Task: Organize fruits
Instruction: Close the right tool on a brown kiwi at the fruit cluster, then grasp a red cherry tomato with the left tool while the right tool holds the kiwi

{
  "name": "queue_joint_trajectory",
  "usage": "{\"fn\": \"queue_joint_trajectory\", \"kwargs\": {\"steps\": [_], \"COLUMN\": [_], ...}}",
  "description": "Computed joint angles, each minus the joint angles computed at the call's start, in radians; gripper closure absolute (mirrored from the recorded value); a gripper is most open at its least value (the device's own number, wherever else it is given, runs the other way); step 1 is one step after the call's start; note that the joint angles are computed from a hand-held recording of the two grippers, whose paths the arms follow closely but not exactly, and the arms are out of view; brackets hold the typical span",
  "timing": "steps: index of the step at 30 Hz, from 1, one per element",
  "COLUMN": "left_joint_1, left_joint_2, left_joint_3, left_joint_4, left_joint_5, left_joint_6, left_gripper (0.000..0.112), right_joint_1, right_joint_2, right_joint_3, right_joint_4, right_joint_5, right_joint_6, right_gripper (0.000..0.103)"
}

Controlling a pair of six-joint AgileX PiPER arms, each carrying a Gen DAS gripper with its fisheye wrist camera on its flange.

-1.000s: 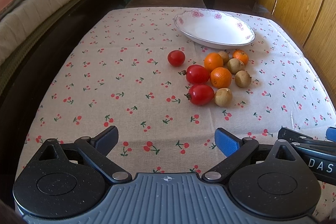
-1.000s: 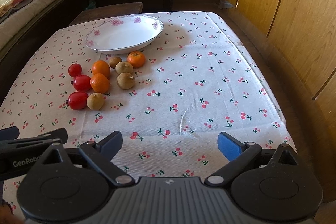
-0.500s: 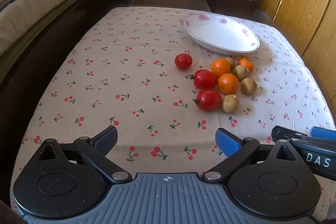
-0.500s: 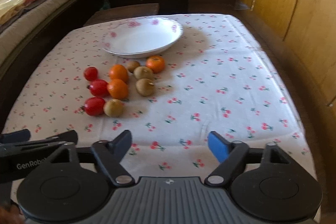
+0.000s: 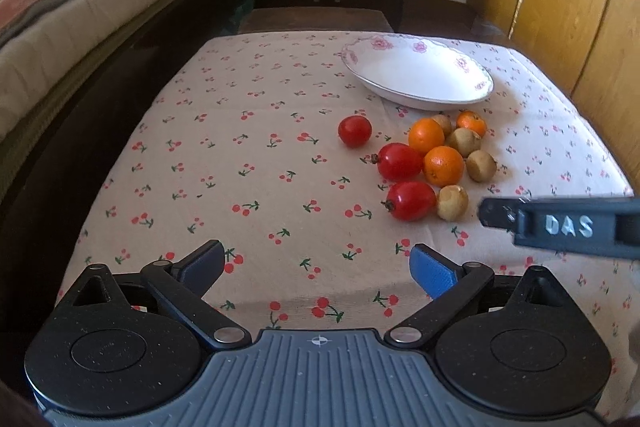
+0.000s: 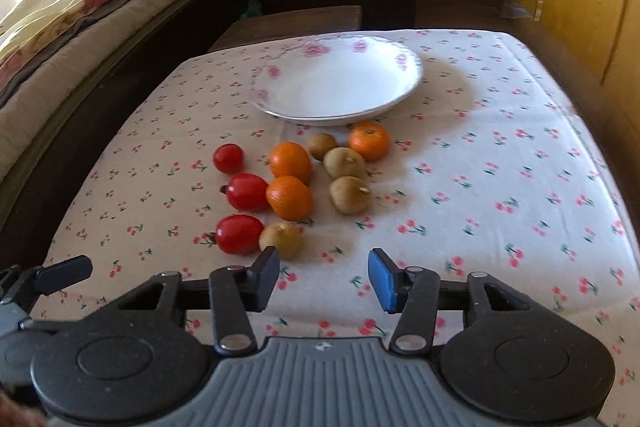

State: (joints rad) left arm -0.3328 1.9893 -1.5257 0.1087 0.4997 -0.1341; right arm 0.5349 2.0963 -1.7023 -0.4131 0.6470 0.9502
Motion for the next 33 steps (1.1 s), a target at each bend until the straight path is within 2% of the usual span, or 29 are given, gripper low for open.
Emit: {"fn": "queue_joint_trajectory", "kwargs": {"steps": [4, 11, 13, 16, 23, 29, 33], "left_joint_1": [-0.004, 0.015, 0.015, 0.007, 0.004, -0.009, -0.026], "left_joint_2": [-0.001, 0.012, 0.014, 0.016, 0.020, 0.002, 0.029], "left_joint_3": [0.012, -0.005, -0.009, -0.005, -0.008, 0.018, -0.039], "left_joint_4": [0.025, -0.054, -0.075, -0.061, -0.093, -0.114, -0.133], "left_joint_5": [-0.018, -0.004, -0.004, -0.008, -0.008, -0.056, -0.014], "left_joint_6": [0.010, 0.075, 0.091, 0.089, 0.120, 0.175, 0.221], "left_gripper": [0.012, 0.012, 0.011, 0.011, 0.012, 0.013, 0.020], "right_joint_1": [-0.010, -0.029, -0.027, -0.035, -0.044, -0.065, -0.081], "right_joint_2": [0.047, 0.111, 0.130, 0.141, 0.111, 0.034, -0.022], "right_joint_3": [-0.061, -0.133, -0.160, -0.181, -0.147, -0.045, -0.007], "right_joint_4": [0.054, 0.150, 0.138, 0.161, 0.200, 0.202, 0.210], "right_joint_5": [-0.008, -0.014, -0.001, 0.005, 0.017, 0.018, 0.030], "right_joint_6": [-0.088, -0.212, -0.230, -0.275, -0.338, -0.339, -0.353], "right_gripper": [0.060, 0.068, 0.074, 0.074, 0.074, 0.074, 0.074]}}
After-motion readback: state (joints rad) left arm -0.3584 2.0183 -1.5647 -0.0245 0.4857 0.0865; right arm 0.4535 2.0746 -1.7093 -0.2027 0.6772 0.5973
